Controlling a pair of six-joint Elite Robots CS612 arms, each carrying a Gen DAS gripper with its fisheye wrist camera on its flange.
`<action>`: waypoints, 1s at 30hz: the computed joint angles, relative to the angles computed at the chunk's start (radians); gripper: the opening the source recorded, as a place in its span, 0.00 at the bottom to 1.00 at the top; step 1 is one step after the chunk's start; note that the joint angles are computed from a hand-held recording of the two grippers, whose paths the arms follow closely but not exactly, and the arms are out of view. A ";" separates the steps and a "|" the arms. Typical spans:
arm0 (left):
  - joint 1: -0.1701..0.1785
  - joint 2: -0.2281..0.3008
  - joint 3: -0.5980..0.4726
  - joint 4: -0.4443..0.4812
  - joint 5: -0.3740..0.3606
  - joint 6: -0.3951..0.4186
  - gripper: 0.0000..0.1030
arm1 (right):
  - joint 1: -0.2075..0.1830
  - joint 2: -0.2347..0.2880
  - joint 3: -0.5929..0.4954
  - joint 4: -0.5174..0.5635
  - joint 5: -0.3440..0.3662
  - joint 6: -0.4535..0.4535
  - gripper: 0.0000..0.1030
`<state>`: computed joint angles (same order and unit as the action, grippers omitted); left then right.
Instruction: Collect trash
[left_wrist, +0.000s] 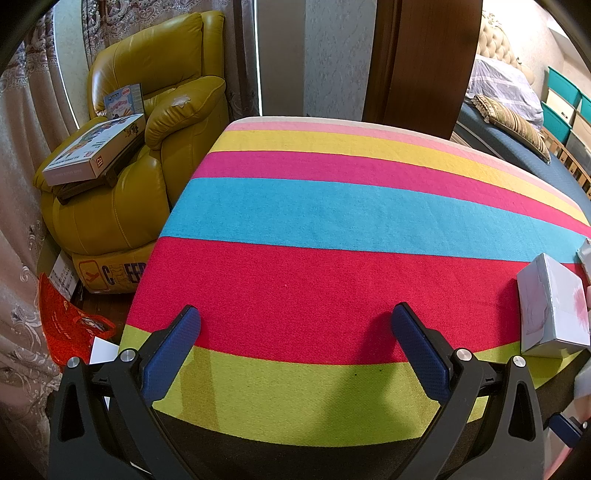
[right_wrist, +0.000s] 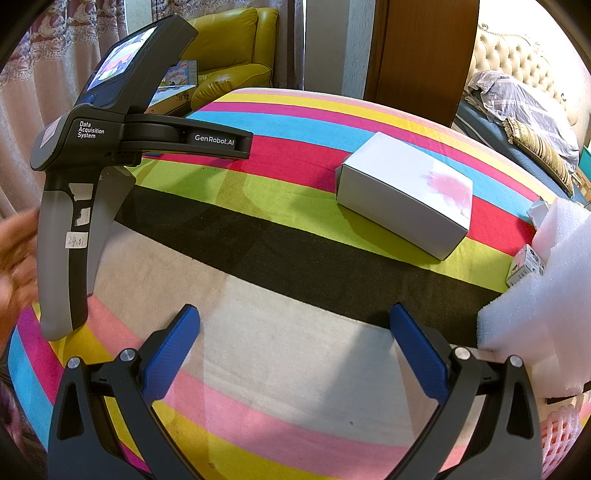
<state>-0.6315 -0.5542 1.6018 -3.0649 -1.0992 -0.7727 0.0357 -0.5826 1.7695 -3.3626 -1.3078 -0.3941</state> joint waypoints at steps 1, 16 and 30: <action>0.000 0.000 0.000 0.000 0.000 0.000 0.94 | 0.000 0.000 0.000 0.000 0.001 0.000 0.97; -0.171 -0.068 0.171 -0.379 0.372 0.164 0.94 | -0.179 -0.132 0.283 -0.477 0.307 -0.101 0.96; -0.416 -0.043 0.217 -0.607 0.379 0.168 0.94 | -0.451 -0.098 0.414 -0.717 0.283 -0.025 0.96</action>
